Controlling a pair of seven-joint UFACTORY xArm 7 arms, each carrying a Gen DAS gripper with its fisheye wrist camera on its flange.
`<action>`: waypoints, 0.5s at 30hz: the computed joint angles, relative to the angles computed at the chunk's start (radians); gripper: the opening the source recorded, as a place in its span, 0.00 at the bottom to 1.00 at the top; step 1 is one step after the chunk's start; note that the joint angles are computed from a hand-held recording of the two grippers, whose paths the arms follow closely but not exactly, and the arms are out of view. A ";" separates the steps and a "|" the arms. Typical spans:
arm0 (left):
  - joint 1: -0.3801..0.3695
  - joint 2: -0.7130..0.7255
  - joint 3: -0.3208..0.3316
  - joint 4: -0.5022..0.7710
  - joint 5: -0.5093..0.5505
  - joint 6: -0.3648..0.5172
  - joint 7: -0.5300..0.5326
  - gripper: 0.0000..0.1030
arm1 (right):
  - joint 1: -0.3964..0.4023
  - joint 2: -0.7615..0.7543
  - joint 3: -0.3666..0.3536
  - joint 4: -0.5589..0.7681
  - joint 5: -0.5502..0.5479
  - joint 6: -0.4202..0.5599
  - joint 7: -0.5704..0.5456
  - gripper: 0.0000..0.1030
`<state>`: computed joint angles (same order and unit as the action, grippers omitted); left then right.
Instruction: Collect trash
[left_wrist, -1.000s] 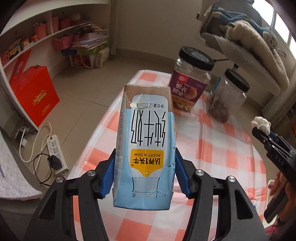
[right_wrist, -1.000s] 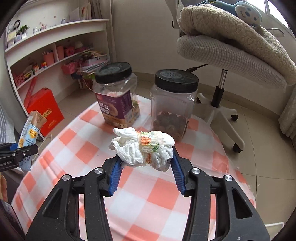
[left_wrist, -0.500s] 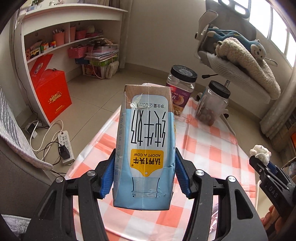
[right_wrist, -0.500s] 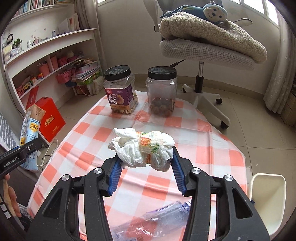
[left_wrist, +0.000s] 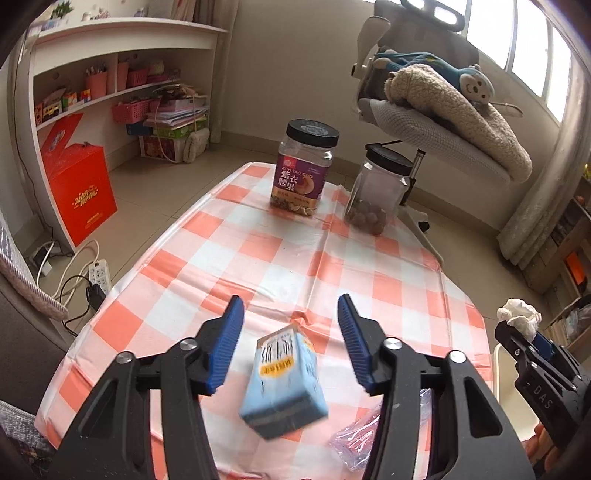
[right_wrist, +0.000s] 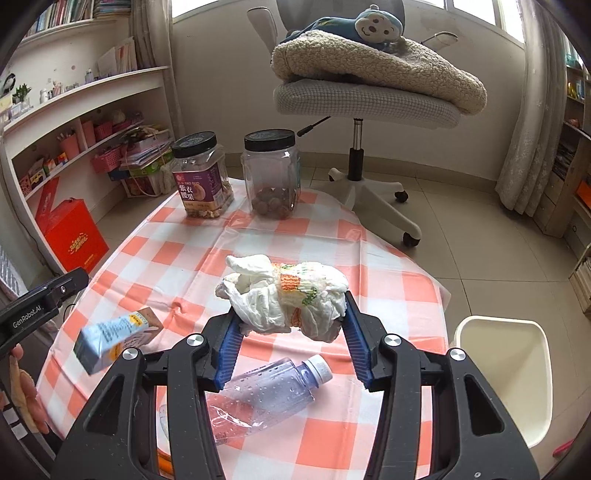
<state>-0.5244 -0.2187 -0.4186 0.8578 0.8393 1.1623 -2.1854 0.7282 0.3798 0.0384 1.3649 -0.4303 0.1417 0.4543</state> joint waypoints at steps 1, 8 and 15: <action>0.002 0.012 0.001 0.011 0.015 -0.008 0.010 0.31 | -0.010 -0.004 0.007 -0.006 0.010 0.001 -0.005 0.46; 0.001 0.001 0.075 -0.017 -0.096 -0.155 0.223 0.39 | -0.020 -0.040 -0.026 -0.049 -0.011 -0.023 0.017 0.46; 0.038 0.051 0.108 -0.122 -0.349 -0.413 0.372 0.67 | -0.047 -0.046 0.007 -0.051 0.010 -0.043 -0.015 0.47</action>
